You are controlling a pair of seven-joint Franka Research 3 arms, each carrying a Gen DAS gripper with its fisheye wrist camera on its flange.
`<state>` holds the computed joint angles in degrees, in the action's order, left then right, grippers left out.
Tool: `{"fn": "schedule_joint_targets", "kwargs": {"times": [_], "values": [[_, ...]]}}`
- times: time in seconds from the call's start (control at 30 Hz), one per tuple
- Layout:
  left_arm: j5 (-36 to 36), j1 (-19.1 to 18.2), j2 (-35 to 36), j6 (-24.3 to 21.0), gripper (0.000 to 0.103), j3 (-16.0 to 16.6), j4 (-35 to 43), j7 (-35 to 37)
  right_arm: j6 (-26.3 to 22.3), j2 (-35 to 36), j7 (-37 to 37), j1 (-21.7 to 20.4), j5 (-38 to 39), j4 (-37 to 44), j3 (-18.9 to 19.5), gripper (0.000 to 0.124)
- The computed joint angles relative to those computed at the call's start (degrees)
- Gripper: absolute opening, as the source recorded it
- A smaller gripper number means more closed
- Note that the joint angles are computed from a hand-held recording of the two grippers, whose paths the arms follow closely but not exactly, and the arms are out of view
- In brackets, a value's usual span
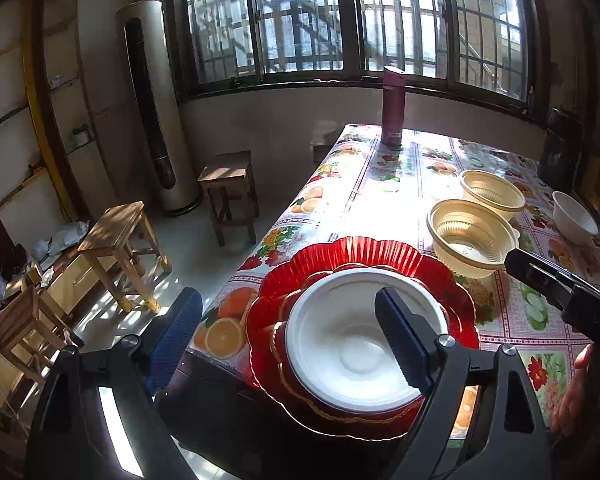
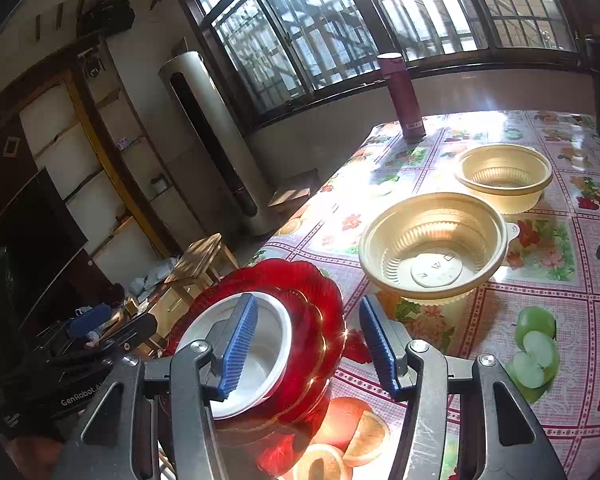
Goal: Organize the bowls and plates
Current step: 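Lower the white bowl onto the red plates and open the left gripper, then move the left gripper toward the beige plastic bowls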
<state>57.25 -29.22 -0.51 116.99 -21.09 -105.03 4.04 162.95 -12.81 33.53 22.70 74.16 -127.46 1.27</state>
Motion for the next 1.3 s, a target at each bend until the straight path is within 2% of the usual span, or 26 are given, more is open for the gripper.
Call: {"fn": "schedule_joint_targets", "kwargs": {"times": [0.07,0.17,0.27,0.37,0.5,0.6,0.67,0.77,0.83,0.93,1.07,1.2,1.3], "values": [[0.8,0.4,-0.7,6.4,0.103,0.4,-0.9,-1.4,1.3,-1.9,-2.5,-0.5,1.8,-1.4,-1.0,0.066],[1.6,0.7,0.6,13.4,0.103,0.4,0.5,-1.9,1.7,-5.3,-5.7,-1.6,4.3,-3.6,-3.2,0.075],[2.0,-0.4,4.1,15.9,0.103,0.2,4.5,0.6,3.0,-9.2,-9.7,-2.7,7.6,-5.8,-5.1,0.082],[0.8,-2.5,8.3,17.6,0.103,0.6,9.4,5.0,2.3,-13.0,-10.2,-4.9,7.5,-8.0,-7.1,0.085],[-0.7,-6.7,13.3,16.8,0.103,1.6,15.9,10.8,1.4,-18.5,-9.5,-7.7,5.1,-11.3,-10.1,0.088],[-1.4,-10.1,16.4,15.9,0.103,2.4,20.3,14.9,-0.3,-22.4,-6.9,-10.0,1.7,-13.7,-12.4,0.101],[-1.9,-12.4,18.2,14.9,0.103,3.0,23.3,17.8,-2.0,-25.0,-5.0,-11.4,-0.5,-15.3,-14.0,0.103],[-2.8,-15.6,20.4,13.8,0.103,4.0,27.4,20.7,2.4,-28.2,0.9,-15.7,-6.3,-18.6,-12.0,0.103],[-2.7,-17.6,21.3,13.7,0.103,4.7,29.2,21.6,5.1,-31.4,0.6,-15.6,-7.4,-20.8,-13.1,0.103],[-1.6,-20.7,22.0,12.6,0.103,5.6,31.2,22.2,4.8,-37.5,1.4,-15.6,-9.9,-23.6,-16.0,0.103],[0.0,-23.9,22.0,11.5,0.103,6.0,32.5,22.6,4.1,-45.5,3.5,-17.3,-14.2,-27.0,-17.6,0.103],[5.2,-27.2,21.1,10.2,0.103,6.3,33.5,22.1,4.7,-53.9,4.6,-17.2,-16.5,-29.2,-19.5,0.103],[10.0,-28.9,20.2,9.6,0.103,6.5,34.8,23.5,5.8,-58.7,4.9,-15.8,-18.5,-29.3,-19.4,0.103]]}}
